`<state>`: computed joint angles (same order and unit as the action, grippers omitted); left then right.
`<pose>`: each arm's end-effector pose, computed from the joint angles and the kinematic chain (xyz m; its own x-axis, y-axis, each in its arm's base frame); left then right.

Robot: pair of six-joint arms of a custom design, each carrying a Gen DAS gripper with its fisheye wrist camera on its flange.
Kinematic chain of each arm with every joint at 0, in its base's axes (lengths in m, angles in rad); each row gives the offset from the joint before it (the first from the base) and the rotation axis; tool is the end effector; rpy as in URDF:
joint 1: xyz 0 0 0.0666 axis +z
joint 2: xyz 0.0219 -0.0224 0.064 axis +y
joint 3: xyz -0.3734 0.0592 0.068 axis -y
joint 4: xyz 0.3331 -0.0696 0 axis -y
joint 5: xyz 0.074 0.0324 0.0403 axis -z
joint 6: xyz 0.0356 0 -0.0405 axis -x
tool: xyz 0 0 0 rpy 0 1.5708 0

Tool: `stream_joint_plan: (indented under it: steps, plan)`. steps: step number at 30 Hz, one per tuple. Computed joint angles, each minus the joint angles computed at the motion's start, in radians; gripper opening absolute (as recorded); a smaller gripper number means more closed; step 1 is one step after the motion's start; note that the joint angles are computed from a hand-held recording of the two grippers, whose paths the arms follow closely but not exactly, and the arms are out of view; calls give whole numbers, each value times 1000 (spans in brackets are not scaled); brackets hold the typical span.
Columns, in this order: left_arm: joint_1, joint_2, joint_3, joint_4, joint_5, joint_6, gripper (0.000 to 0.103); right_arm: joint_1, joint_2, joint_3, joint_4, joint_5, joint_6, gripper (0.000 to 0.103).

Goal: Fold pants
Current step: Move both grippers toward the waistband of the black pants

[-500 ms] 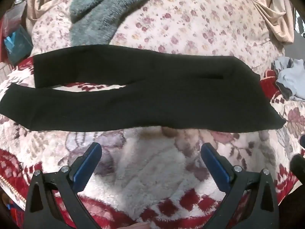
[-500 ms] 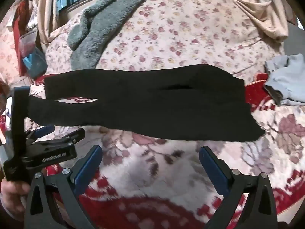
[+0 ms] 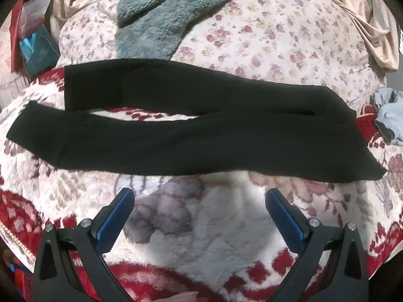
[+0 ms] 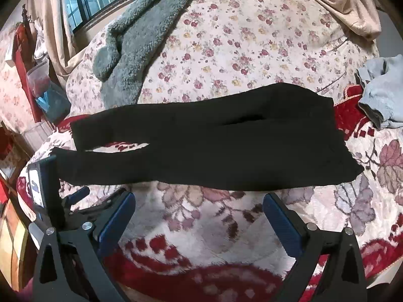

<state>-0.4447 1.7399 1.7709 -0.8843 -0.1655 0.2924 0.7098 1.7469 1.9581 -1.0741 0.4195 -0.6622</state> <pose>0.5045 -0.2344 0.4152 -0.7454 0.0403 -0.6654 0.1166 0.9907 -0.0707 0.4262 0.3465 0.4751 -0.6969 0.1416 -0.7031 0.0434 0.9868 0.1558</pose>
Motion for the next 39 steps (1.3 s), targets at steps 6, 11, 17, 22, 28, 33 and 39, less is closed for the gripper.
stream_joint_plan:
  steps: [6, 11, 17, 22, 28, 33, 39]
  plan:
    - [21, -53, -69, 48, 18, 49, 103, 4, 19, 5, 5, 9, 30, 103]
    - [34, -59, -53, 12, -6, 33, 103, 7, 49, 24, 30, -33, 69, 103]
    - [48, -90, -81, 41, -47, 32, 103, 22, 91, 57, 55, -61, 92, 103]
    - [49, -99, -82, 20, -71, 26, 103, 29, 121, 83, 67, -72, 105, 103]
    - [60, -95, -80, 7, -85, 26, 103, 22, 179, 152, 47, -107, 112, 103]
    - [106, -77, -78, 5, -74, 10, 103, 12, 261, 266, 2, -137, 135, 103]
    - [212, -60, -64, 4, -32, -6, 103, -1, 359, 396, -49, -192, 142, 103]
